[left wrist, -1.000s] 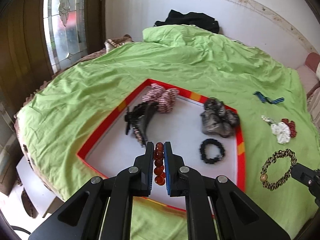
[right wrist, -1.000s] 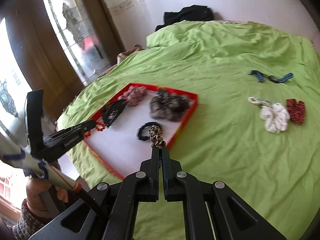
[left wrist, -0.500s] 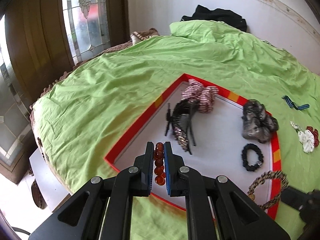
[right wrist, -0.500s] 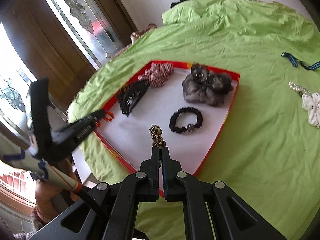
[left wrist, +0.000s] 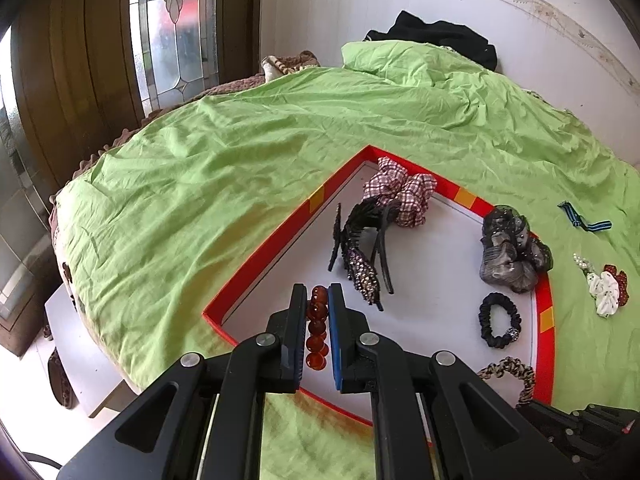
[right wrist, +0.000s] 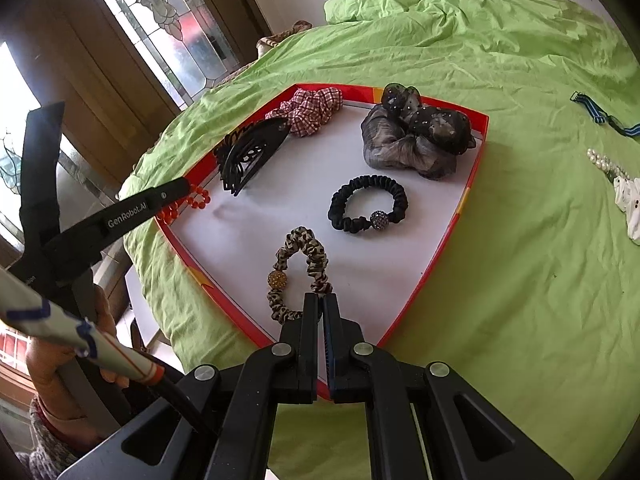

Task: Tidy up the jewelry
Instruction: 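Carry both bracelets over the tray, then lower both bracelets into the tray and open both tools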

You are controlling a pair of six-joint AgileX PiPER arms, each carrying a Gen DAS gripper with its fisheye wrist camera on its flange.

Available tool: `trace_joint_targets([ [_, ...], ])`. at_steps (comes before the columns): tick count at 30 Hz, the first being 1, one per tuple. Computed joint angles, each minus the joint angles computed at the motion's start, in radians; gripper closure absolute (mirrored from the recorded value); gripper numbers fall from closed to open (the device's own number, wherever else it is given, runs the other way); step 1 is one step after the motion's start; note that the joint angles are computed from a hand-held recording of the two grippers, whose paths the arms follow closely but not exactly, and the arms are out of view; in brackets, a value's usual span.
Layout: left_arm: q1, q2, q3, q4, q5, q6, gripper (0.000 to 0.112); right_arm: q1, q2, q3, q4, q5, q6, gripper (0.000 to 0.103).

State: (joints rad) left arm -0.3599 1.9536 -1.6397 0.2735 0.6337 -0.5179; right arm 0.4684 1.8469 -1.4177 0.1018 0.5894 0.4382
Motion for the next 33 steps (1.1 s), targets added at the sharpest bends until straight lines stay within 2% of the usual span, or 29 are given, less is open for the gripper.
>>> trace_joint_targets([
  [2,-0.001,-0.009,0.01,0.003,-0.013,-0.004,0.093,0.006,0.0,0.001,-0.015,-0.002,0.002,0.098],
  [4,-0.007,-0.029,0.037,0.026,-0.042,-0.031,0.071,0.014,-0.004,0.002,-0.04,-0.006,0.019,0.095],
  [6,-0.013,-0.048,0.062,0.059,-0.072,-0.065,0.064,0.021,-0.013,0.007,-0.057,-0.013,0.028,0.086],
  [7,-0.015,-0.056,0.071,0.068,-0.085,-0.074,0.063,0.025,-0.019,0.013,-0.072,-0.017,0.04,0.078],
  [8,-0.019,-0.067,0.085,0.082,-0.101,-0.086,0.062,0.032,-0.031,0.021,-0.102,-0.024,0.062,0.073],
  [12,-0.03,-0.082,0.099,0.102,-0.119,-0.098,0.061,0.059,-0.072,0.045,-0.201,-0.03,0.126,0.072],
  [16,-0.045,-0.086,0.103,0.134,-0.119,-0.121,0.058,0.065,-0.124,0.093,-0.273,-0.038,0.185,0.066],
  [23,-0.064,-0.084,0.096,0.143,-0.106,-0.126,0.057,0.029,-0.199,0.178,-0.294,-0.059,0.236,0.066],
  [33,-0.125,-0.062,0.066,0.233,-0.066,-0.171,0.053,-0.038,-0.306,0.304,-0.301,-0.094,0.282,0.064],
])
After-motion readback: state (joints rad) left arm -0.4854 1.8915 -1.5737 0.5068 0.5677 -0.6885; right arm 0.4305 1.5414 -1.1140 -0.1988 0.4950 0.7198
